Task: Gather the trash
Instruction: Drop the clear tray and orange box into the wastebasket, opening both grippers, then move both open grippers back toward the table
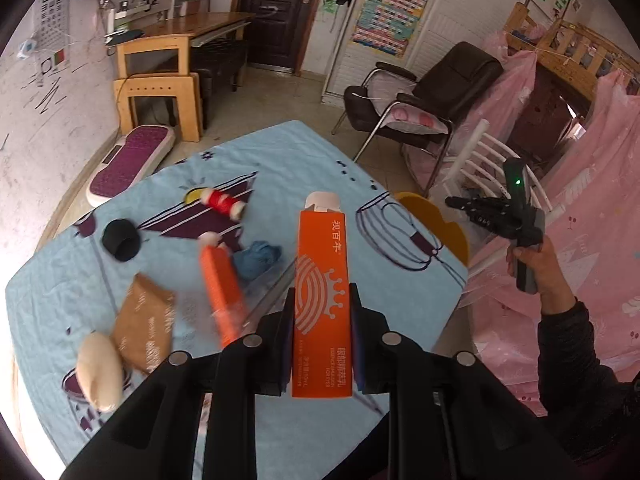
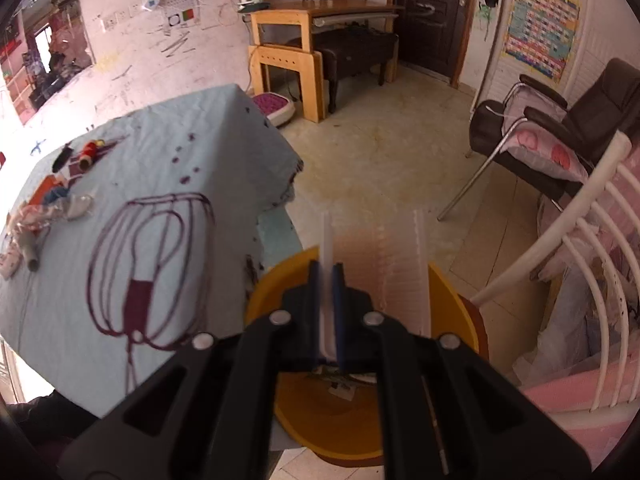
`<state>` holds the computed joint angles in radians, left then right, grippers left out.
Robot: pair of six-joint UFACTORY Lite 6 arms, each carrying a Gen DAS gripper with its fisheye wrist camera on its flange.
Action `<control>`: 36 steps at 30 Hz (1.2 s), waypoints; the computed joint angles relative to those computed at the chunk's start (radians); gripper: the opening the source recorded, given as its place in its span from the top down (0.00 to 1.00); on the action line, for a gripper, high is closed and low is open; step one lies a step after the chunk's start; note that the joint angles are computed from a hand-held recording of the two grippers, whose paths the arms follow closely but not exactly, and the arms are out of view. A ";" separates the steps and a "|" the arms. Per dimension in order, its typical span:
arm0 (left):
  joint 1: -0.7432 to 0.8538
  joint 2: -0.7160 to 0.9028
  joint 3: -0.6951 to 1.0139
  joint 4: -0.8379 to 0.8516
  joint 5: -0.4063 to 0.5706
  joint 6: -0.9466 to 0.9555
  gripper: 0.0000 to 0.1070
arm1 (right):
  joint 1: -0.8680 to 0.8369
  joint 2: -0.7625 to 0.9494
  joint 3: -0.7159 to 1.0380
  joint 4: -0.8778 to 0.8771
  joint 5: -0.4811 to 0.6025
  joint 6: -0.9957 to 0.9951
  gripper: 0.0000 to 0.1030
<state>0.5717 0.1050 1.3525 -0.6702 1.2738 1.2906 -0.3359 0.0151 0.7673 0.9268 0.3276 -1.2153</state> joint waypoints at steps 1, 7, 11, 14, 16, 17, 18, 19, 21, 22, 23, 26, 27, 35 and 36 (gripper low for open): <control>-0.063 -0.016 -0.020 -0.005 -0.027 -0.035 0.82 | -0.026 0.032 -0.004 0.069 -0.004 -0.080 0.94; -0.507 -0.014 -0.046 0.012 -0.251 -0.317 0.82 | -0.149 0.203 0.040 0.305 0.066 -0.348 0.94; -0.776 0.123 0.039 0.062 -0.398 -0.524 0.82 | -0.215 0.264 0.057 0.374 0.122 -0.433 0.93; -0.920 0.250 0.127 0.121 -0.472 -0.666 0.82 | -0.285 0.278 0.053 0.424 0.196 -0.502 0.50; -0.992 0.347 0.201 0.148 -0.499 -0.747 0.82 | -0.331 0.272 0.043 0.452 0.234 -0.540 0.37; -1.025 0.395 0.240 0.171 -0.514 -0.793 0.82 | -0.353 0.266 0.038 0.459 0.245 -0.551 0.37; -1.048 0.434 0.267 0.192 -0.522 -0.826 0.82 | -0.374 0.261 0.036 0.463 0.256 -0.559 0.37; -1.075 0.469 0.296 0.212 -0.523 -0.865 0.82 | -0.392 0.251 0.031 0.465 0.264 -0.557 0.37; -1.113 0.534 0.342 0.254 -0.534 -0.925 0.82 | -0.444 0.233 0.023 0.468 0.292 -0.566 0.37; -1.133 0.572 0.377 0.266 -0.529 -0.949 0.82 | -0.470 0.229 0.022 0.469 0.310 -0.570 0.37; -1.141 0.595 0.394 0.267 -0.526 -0.956 0.82 | -0.497 0.225 0.021 0.467 0.329 -0.574 0.37; -1.174 0.659 0.442 0.305 -0.537 -1.018 0.81 | -0.562 0.199 0.007 0.463 0.368 -0.587 0.37; -1.179 0.668 0.446 0.308 -0.531 -1.025 0.80 | -0.584 0.193 0.007 0.460 0.379 -0.589 0.37; -1.172 0.573 0.306 0.305 -0.623 -1.010 0.48 | -0.653 0.144 -0.003 0.429 0.440 -0.566 0.37; -1.165 0.550 0.281 0.307 -0.635 -1.007 0.47 | -0.653 0.137 -0.006 0.423 0.443 -0.564 0.37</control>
<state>-0.5932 0.6551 1.6333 -0.3633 0.6388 0.2838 -0.9890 0.1518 0.7614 1.3502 0.7708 -1.7791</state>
